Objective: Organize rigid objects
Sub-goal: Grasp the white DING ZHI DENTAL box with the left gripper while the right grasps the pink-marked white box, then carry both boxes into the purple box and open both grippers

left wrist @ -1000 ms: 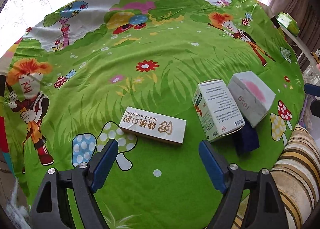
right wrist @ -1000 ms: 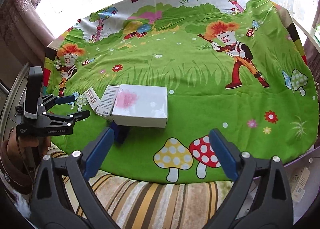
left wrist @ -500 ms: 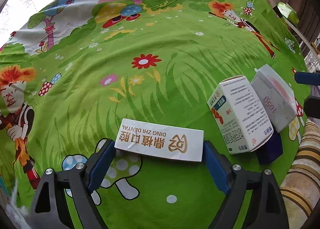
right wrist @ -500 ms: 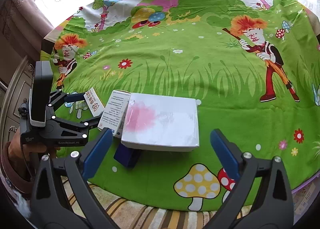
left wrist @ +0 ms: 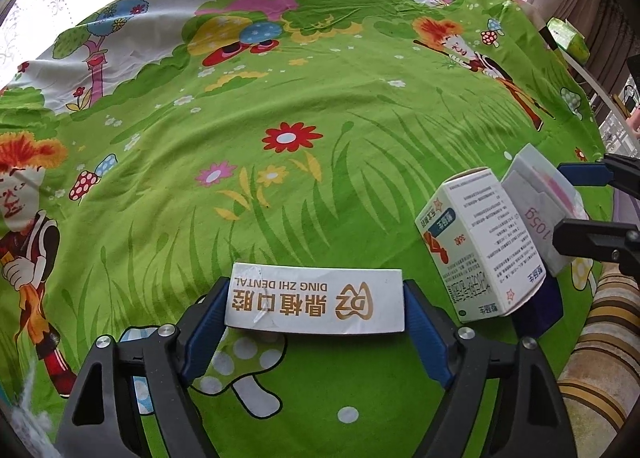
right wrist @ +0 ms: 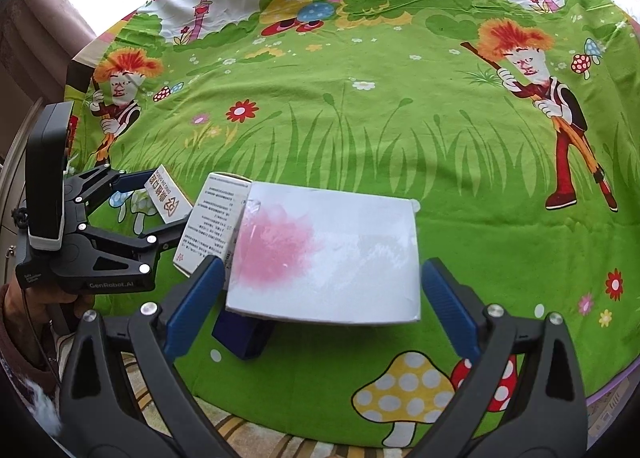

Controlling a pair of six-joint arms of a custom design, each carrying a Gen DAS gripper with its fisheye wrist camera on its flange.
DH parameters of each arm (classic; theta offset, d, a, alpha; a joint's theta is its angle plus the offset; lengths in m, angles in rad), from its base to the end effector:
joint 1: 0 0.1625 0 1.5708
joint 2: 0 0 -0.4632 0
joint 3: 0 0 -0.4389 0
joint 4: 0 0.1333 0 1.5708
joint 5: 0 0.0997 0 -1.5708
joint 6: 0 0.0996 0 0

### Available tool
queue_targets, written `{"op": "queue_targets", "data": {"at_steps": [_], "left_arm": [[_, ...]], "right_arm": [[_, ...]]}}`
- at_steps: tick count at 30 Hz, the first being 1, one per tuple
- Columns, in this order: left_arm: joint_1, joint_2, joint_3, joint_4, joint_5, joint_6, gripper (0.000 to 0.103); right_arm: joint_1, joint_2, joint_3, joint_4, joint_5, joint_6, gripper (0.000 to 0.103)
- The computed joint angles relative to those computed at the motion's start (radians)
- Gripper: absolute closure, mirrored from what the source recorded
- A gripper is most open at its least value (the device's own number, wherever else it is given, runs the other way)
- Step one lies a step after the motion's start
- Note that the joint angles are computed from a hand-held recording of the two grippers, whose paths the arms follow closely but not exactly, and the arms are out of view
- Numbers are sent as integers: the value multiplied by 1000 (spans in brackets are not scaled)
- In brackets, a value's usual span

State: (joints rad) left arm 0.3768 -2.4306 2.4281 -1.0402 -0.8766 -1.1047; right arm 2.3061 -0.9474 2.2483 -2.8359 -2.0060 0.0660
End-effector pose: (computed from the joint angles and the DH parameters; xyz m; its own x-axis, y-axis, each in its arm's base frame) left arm -0.0535 -0.2330 0.3495 -0.7099 0.0906 -0.6985 0.3761 0.8872 -0.2672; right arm 0.3923 -0.2976 0.0217 -0.7051 -0.5692 0.4228 -0.6252 0.7804 0.0079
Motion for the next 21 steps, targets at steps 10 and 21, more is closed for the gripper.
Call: {"op": "queue_targets", "data": {"at_steps": [10, 21], "left_arm": [[-89, -42, -23, 97, -13, -183, 21], [-344, -52, -75, 346, -74, -540, 21]], "right_arm": [[-11, 12, 1, -3, -9, 9, 10], [17, -27, 39, -62, -52, 10, 11]]}}
